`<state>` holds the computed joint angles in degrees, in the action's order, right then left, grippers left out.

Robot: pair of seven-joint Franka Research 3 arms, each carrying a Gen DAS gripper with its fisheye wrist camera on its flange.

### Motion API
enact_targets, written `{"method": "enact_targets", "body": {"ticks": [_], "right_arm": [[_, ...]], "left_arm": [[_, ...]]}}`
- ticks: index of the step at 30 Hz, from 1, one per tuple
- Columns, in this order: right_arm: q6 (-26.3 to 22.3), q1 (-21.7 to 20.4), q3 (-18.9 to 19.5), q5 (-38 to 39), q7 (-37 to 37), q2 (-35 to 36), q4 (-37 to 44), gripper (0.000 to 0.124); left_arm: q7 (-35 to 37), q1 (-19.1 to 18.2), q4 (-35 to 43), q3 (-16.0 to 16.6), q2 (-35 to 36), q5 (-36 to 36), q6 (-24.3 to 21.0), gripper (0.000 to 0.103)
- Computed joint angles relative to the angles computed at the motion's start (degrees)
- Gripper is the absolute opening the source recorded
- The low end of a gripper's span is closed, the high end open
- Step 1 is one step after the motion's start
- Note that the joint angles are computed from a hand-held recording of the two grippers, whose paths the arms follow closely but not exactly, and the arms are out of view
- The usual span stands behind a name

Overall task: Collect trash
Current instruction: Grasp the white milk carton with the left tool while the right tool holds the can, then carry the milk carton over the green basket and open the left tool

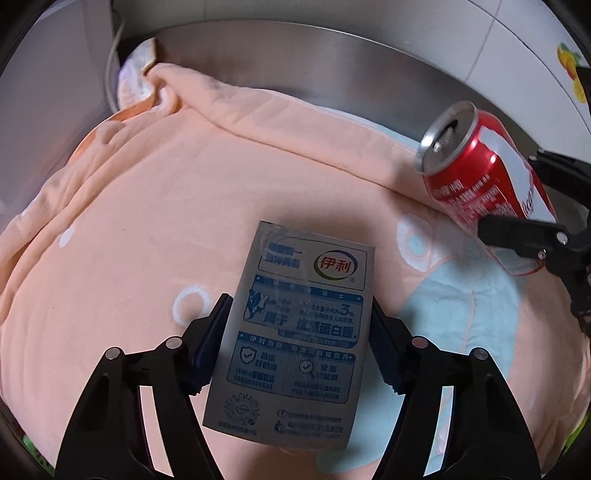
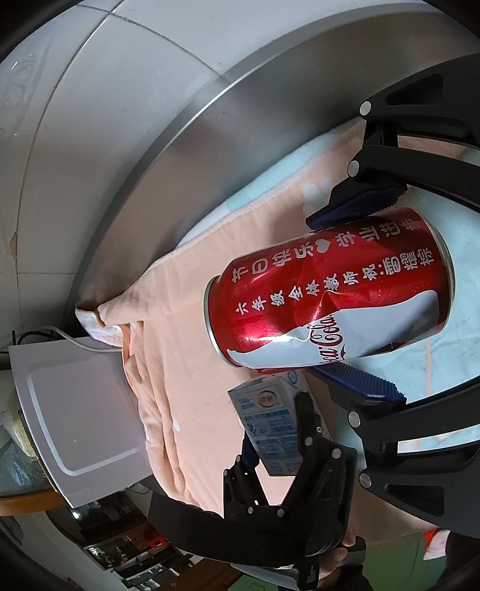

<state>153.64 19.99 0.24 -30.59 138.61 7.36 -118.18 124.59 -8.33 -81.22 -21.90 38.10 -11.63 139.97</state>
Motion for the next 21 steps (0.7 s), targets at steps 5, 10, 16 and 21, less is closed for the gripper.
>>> {"method": "enact_targets", "body": {"ticks": [5, 10, 16, 21], "right_arm": [[0.9, 0.5, 0.4, -0.1, 0.8, -0.2, -0.4, 0.069], [1.6, 1.4, 0.8, -0.3, 0.9, 0.2, 0.2, 0.069], [2.3, 3.0, 1.3, 0.9, -1.0, 1.6, 2.4, 0.069], [2.4, 5.0, 1.5, 2.5, -4.4, 4.3, 6.0, 0.069]], "left_arm": [[1.2, 2.8, -4.3, -1.1, -2.9, -3.1, 2.3, 0.067], [2.8, 5.5, -9.8, -1.5, -7.2, -6.6, 5.4, 0.067], [5.8, 9.7, -16.9, -1.9, -13.1, -13.7, 8.7, 0.067], [8.1, 11.8, -23.1, -0.6, -18.6, -19.8, 12.1, 0.067]]}}
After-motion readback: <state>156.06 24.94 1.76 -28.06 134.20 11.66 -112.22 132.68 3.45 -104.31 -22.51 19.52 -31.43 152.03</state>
